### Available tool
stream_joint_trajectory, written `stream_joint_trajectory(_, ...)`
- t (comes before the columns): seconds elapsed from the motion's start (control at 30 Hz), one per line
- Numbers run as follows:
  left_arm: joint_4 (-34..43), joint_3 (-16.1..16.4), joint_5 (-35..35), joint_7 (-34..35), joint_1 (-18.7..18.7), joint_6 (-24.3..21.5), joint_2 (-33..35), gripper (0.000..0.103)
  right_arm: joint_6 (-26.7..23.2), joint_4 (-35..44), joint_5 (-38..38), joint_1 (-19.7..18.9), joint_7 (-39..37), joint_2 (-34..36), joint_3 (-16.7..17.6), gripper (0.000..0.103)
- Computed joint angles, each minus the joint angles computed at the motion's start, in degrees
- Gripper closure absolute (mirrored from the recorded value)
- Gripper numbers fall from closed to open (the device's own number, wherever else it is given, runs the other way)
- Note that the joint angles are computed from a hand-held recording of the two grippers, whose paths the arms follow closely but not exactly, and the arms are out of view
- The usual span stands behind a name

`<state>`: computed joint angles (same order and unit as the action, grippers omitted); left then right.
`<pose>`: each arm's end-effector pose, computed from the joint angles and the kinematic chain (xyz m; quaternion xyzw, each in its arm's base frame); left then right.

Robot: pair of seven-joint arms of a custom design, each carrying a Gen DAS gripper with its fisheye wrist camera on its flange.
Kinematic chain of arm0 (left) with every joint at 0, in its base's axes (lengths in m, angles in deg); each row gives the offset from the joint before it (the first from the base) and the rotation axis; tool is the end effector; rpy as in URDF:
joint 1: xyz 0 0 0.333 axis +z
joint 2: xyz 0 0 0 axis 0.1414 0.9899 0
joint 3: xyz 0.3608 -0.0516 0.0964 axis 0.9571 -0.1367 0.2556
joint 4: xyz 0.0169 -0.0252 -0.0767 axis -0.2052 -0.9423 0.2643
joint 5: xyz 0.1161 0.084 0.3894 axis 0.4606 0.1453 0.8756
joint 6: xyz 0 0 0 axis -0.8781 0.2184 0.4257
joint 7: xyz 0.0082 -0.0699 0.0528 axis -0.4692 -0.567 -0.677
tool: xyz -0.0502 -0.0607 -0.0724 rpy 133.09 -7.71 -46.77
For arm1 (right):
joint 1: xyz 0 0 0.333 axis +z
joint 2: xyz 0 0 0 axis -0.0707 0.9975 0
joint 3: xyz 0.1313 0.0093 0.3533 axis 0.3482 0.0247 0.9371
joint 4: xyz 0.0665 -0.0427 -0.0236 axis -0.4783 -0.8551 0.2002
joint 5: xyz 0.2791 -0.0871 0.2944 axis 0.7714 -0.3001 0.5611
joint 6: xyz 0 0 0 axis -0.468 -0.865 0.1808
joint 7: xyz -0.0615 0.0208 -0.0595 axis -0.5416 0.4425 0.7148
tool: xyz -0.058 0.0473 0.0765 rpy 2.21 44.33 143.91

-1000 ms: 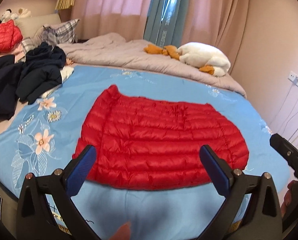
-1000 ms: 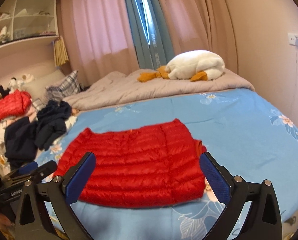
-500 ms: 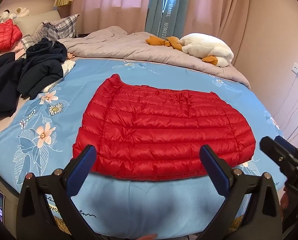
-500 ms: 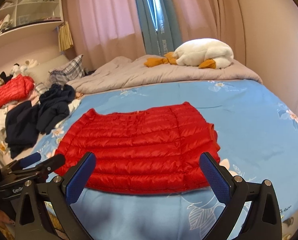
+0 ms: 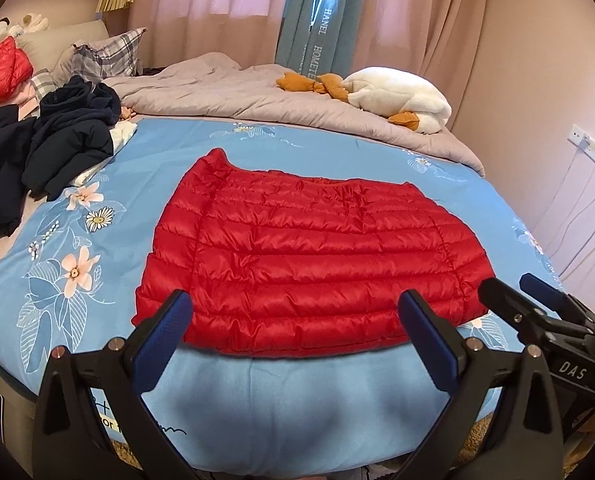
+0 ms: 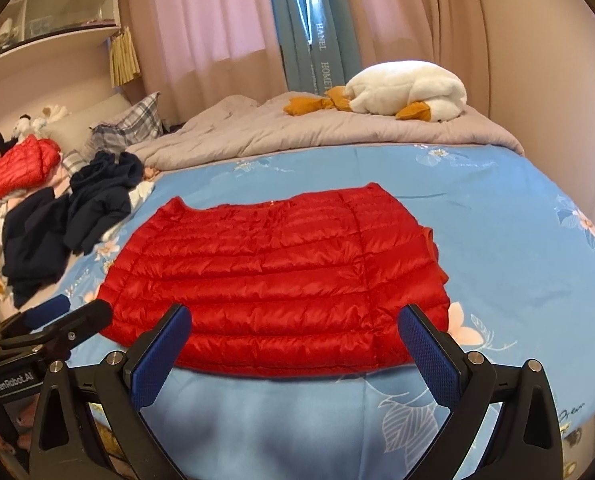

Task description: Fold large clothes

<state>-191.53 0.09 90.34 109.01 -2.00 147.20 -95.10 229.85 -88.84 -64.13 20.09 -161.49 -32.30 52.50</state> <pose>0.4223 -0.2290 0.5682 -0.5928 0.6757 -0.3847 0.2098 0.3825 0.3778 0.5646 -0.5848 0.6597 -0.2855 0.3758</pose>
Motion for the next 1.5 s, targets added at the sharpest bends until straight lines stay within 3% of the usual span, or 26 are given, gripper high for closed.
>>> stream_joint_trajectory(0.43,0.2,0.7,-0.7,0.7,-1.0,-0.8,-0.1,0.000,-1.4,0.4,1.6,0.6,-1.4,0.6,-0.3,0.001)
stream_joint_trajectory(0.63,0.4,-0.5,0.5,-0.3,0.2,-1.2,-0.2,0.000,-1.6,0.5,1.7,0.7,-1.5,0.6,-0.3,0.001)
stream_joint_trajectory(1.03,0.2,1.8,-1.4,2.1,-2.7,-0.4,0.0,0.000,-1.7,0.5,1.8,0.7,-1.7,0.6,-0.3,0.001)
stream_joint_trajectory(1.5,0.2,1.1,-1.8,2.4,-2.1,-0.9,-0.1,0.000,-1.7,0.0,2.1,0.4,-1.9,0.4,-0.4,0.001)
